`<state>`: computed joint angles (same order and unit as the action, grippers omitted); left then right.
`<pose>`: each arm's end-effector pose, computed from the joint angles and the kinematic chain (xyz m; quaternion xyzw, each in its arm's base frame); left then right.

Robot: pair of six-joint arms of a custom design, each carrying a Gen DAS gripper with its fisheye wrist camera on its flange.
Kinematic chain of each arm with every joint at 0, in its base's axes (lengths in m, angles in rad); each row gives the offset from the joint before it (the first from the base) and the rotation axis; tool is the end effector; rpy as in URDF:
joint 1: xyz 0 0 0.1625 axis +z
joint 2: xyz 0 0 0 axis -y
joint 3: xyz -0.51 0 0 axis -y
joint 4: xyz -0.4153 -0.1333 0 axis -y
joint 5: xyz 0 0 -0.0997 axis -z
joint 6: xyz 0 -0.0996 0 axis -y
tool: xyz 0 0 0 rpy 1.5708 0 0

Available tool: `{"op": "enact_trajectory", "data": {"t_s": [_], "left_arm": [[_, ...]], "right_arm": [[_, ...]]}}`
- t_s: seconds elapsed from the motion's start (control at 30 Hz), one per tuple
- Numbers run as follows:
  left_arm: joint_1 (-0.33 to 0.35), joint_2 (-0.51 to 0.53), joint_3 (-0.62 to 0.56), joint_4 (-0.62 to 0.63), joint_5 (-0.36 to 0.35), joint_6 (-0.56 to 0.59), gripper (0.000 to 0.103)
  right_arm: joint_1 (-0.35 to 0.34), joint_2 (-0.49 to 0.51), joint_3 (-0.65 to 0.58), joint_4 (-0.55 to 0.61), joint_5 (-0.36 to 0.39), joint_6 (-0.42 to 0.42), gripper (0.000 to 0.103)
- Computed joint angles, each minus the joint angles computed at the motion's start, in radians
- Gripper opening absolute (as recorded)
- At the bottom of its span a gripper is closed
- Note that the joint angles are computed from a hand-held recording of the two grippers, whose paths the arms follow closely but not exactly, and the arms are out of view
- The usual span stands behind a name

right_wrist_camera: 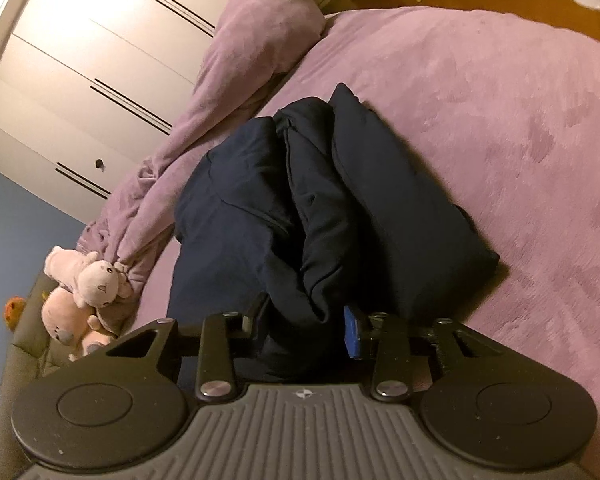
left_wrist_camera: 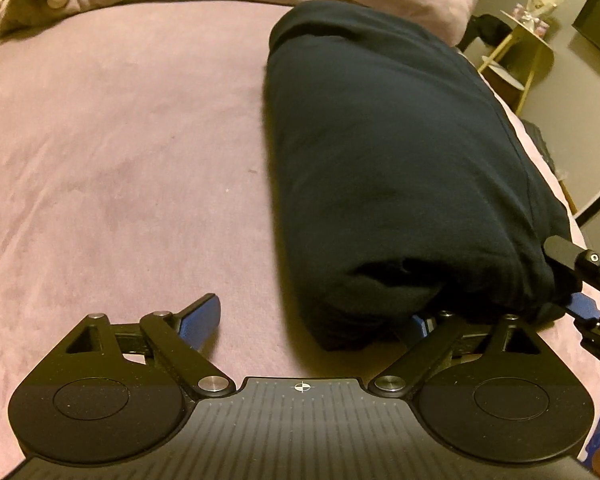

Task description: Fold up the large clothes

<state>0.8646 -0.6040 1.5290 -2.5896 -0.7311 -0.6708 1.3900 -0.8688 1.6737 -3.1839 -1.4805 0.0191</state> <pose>-0.3452 -0.7244 0.0636 -0.0030 0.9123 -0.2918 0.2872 0.0037 -0.7710 0.2561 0.0740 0.9157 -0.3949 0.0096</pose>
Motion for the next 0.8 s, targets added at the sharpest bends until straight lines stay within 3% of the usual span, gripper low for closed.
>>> {"op": "enact_trajectory", "data": {"t_s": [0.23,0.37,0.4,0.5,0.57,0.63,0.73,0.8], "left_arm": [[0.014,-0.007,0.003,-0.014,-0.029,0.022,0.095],[0.034,-0.040,0.038,-0.043,-0.109,0.030,0.095],[0.044,-0.055,0.053,-0.048,-0.144,0.023,0.095],[0.081,-0.121,0.114,-0.063,-0.249,-0.005,0.094],[0.109,-0.169,0.174,-0.142,-0.324,0.017,0.094],[0.129,-0.201,0.218,-0.219,-0.351,0.019,0.094],[0.146,-0.197,0.205,-0.279,-0.347,0.043,0.094],[0.162,-0.167,0.170,-0.348,-0.386,0.081,0.095]], "right_arm": [[0.020,0.012,-0.008,-0.013,-0.081,-0.071,0.036],[0.019,0.012,-0.009,-0.010,-0.090,-0.117,0.037],[0.020,0.009,-0.009,-0.003,-0.093,-0.138,0.039],[0.022,-0.016,-0.008,0.030,-0.115,-0.223,0.063],[0.011,-0.049,-0.002,0.059,-0.092,-0.271,0.070],[-0.014,-0.078,-0.004,0.082,-0.044,-0.272,0.086],[-0.063,-0.090,-0.058,0.161,0.055,-0.213,0.091],[-0.096,-0.069,-0.128,0.242,0.133,-0.132,0.091]]}}
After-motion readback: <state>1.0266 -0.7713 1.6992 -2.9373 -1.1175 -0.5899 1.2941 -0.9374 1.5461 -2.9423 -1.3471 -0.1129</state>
